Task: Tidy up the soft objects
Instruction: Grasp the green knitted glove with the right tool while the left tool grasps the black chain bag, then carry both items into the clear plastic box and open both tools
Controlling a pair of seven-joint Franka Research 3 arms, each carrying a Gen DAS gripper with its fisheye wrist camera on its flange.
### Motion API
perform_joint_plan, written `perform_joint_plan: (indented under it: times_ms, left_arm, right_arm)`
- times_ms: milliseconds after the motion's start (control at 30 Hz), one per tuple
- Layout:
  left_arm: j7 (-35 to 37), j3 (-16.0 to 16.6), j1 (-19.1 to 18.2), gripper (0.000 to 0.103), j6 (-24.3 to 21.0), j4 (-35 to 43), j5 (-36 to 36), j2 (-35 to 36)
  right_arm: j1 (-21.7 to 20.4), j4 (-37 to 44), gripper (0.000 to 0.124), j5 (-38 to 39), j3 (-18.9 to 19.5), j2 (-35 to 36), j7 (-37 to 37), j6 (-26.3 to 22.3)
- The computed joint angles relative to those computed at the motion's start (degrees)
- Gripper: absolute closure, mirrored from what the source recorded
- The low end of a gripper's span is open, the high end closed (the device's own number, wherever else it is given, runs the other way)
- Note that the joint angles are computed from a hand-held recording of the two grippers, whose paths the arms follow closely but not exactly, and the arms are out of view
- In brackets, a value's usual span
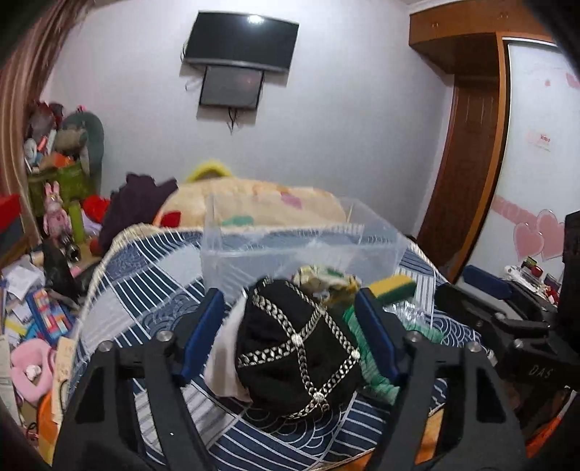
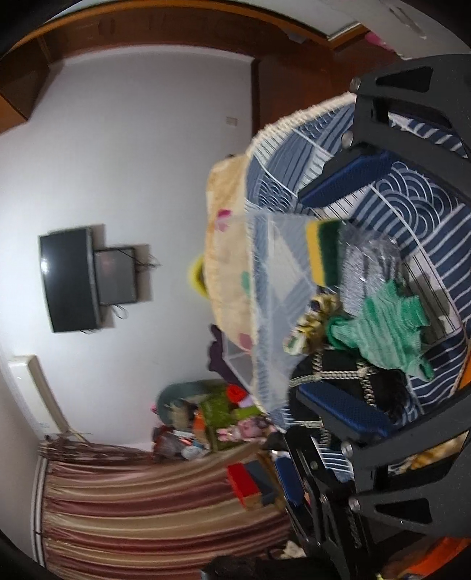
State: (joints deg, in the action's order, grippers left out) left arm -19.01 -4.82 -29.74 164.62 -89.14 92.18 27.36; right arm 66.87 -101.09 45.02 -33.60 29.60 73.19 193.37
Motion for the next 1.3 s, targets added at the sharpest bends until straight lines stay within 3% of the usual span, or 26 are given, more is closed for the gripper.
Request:
perform_joint_plan:
  times_ms: [133,200,333,400,467,533,600,700,833,967,1100,1300]
  left_arm:
    - [6.74,-0.25,0.34,0.039,1.50,1.57,-5.24,2.26]
    - [11.66,-0.12,-0.13,0.039,0.56,2.04,-9.34,3.17]
    - [19.40,0.25,-0.63,0.039,-0.17,2.30,-17.04,4.35]
    - [20.80,1.18,-1.33,0.042,-0.01,1.81,-18.82,4.29]
    - [22.71,1.78,-1.71,0.048,0.20,1.45,-20.96,4.25]
    - [24.13,2.22,-1.84,0.056,0.88,0.55,-22.71,3.82]
    - [21.23,4.41,-3.33,0.061,2.57,-0.14,-20.63,3.30]
    - [19.48,5.17,-3.84,0.073,3.21,-0.49,-19.01,2.95]
    - [16.61,5.65,-4.50,0.083,3.06,-0.59,-16.30,2.28]
    - [11.57,5.51,-4.39,0.085,3.32,-0.85,-11.08,1.06]
    - [7.36,4.05,-2.89,0.086,4.18,-0.66,-6.59,0.09]
    - [3.18,2.06,-1.00,0.086,3.71,0.41,-1.37,-0.99]
  right_arm:
    - [-7.54,0.71,0.043,-5.12,8.10,-0.99,0.76,-2.58]
    - [-11.05,1.08,0.054,-7.79,11.85,-1.36,1.15,-4.46]
    - [-12.54,1.96,0.071,-11.27,12.75,-0.81,3.30,-8.09]
    - [-14.79,2.51,0.081,-12.85,15.06,-0.95,3.18,-10.67]
    - [-13.06,3.03,0.086,-15.41,12.69,0.00,5.59,-12.30]
    - [-10.42,3.03,0.100,-17.86,9.34,0.84,8.38,-13.17]
    - [-10.64,2.93,0.113,-19.22,9.45,0.92,9.80,-13.38]
    - [-10.49,2.71,0.115,-21.24,8.92,1.04,12.15,-12.21]
    - [-12.43,1.04,0.117,-23.47,11.16,-0.50,13.80,-9.15]
    - [-13.84,-0.97,0.117,-25.50,12.57,-2.13,15.90,-5.77]
    - [-12.96,-1.89,0.118,-24.35,11.64,-2.76,16.09,-3.68]
    - [-8.67,-0.98,0.118,-19.86,6.87,-2.54,14.64,-2.66]
